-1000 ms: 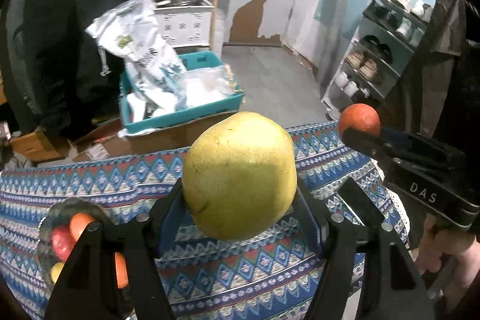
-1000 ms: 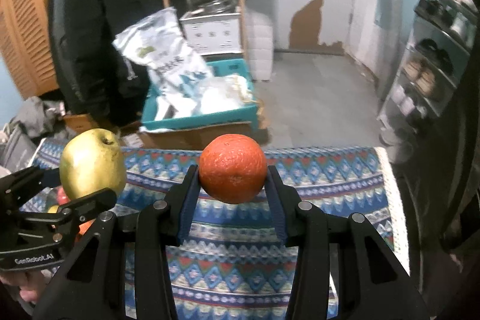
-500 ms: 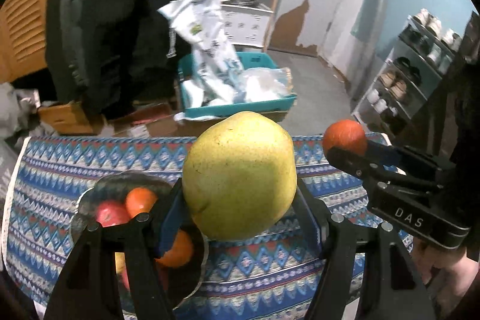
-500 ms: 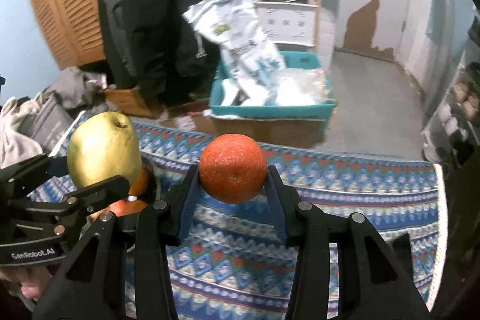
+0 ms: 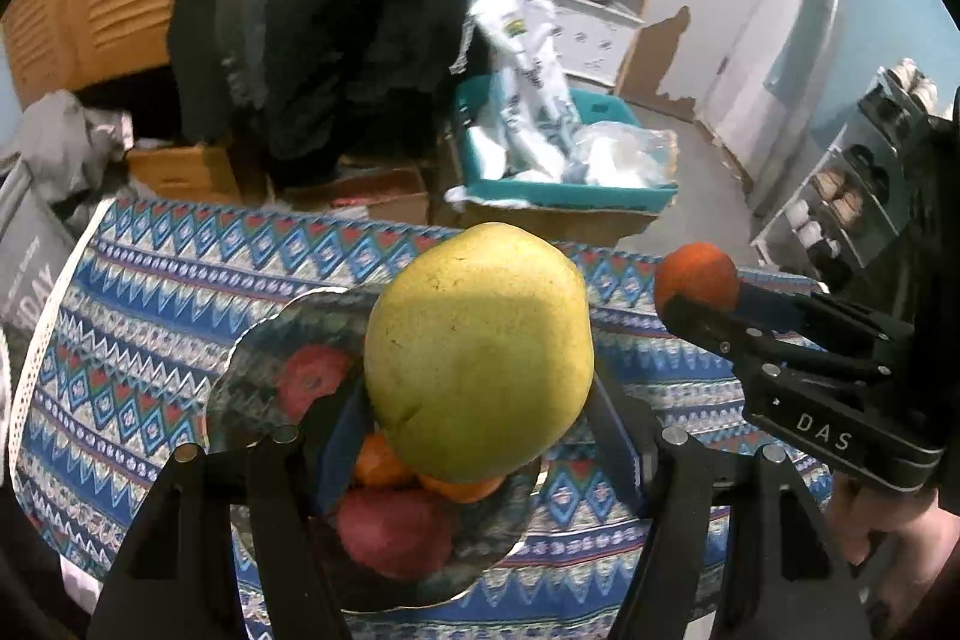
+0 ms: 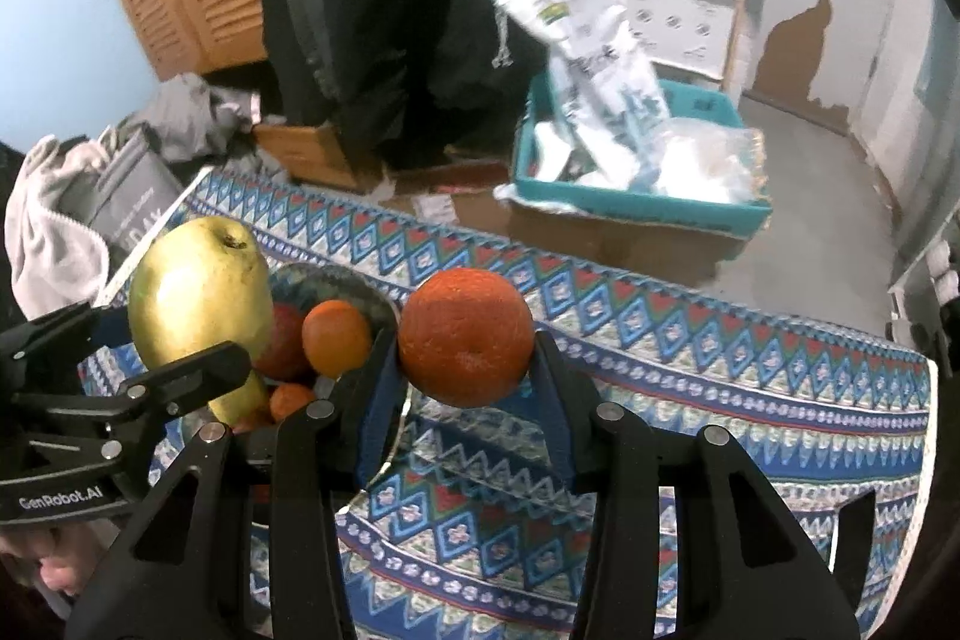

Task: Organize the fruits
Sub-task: 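Lower the pomelo into the bowl and open the left tool while the right tool releases the orange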

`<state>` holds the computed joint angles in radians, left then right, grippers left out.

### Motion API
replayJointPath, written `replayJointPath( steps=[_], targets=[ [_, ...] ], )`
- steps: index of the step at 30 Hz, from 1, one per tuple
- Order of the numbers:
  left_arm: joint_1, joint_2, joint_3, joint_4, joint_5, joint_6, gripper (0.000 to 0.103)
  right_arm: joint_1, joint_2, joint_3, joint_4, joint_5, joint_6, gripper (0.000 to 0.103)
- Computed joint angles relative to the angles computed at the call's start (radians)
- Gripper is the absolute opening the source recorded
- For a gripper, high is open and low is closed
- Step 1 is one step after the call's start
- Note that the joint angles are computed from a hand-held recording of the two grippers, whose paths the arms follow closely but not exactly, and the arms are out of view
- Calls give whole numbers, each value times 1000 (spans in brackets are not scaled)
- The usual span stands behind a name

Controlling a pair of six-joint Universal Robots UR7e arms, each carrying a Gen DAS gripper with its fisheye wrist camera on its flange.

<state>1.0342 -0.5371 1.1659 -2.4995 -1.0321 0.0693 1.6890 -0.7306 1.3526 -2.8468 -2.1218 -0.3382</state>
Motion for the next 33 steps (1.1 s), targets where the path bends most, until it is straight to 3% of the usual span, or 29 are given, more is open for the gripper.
replayJointPath(
  steps=[19, 33],
  targets=[
    [99, 17, -28, 100, 16, -76, 70, -4, 146, -147, 180, 14, 14, 43],
    [118, 48, -83, 205, 1, -135, 70, -15, 196, -216, 270, 22, 46, 43]
  ],
)
